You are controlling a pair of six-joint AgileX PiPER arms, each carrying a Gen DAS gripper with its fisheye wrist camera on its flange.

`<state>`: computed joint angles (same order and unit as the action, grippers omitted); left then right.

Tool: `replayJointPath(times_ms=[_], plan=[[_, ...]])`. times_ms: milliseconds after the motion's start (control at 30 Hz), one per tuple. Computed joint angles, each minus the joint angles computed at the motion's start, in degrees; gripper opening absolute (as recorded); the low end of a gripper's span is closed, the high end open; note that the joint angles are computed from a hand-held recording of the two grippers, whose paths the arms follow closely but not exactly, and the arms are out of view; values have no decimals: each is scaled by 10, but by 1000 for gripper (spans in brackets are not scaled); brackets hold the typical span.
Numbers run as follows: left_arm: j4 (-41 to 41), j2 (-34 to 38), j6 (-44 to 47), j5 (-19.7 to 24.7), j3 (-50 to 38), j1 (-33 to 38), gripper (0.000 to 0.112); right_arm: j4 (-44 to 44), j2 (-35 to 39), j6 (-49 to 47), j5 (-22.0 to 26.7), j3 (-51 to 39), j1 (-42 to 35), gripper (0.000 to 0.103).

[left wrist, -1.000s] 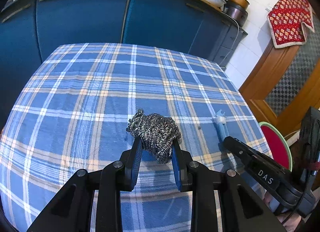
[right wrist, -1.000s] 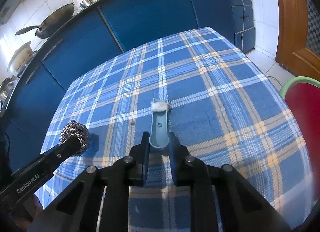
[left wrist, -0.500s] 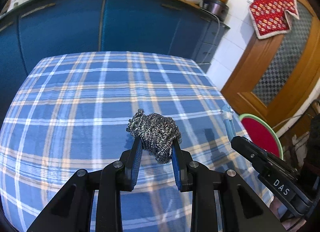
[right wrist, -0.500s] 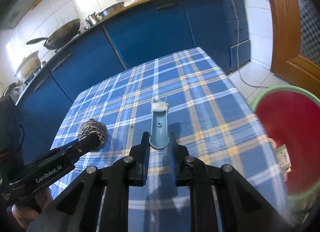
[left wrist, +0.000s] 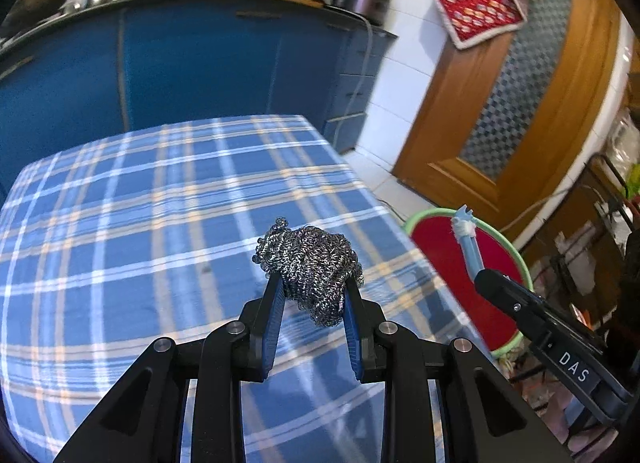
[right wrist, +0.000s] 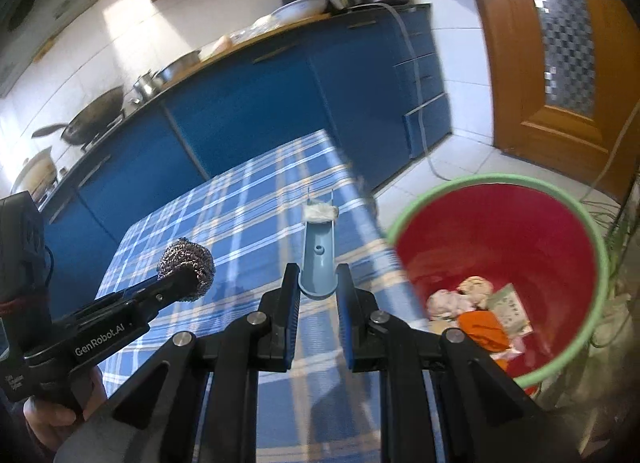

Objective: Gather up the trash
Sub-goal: 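Carry the steel wool and grey-blue tube over the red bucket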

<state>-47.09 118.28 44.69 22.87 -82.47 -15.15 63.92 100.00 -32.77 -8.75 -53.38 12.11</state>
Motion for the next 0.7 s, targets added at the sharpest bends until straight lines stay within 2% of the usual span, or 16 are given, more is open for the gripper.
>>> replayJointPath(times_ms=[367,700], plan=[[65,27,-57,15,-63,-80,29,-228,-62,241,-15,91,-76,20],[124,78,-109,41,-133,-138,29,-430,-80,443,-23,142,-151,20]])
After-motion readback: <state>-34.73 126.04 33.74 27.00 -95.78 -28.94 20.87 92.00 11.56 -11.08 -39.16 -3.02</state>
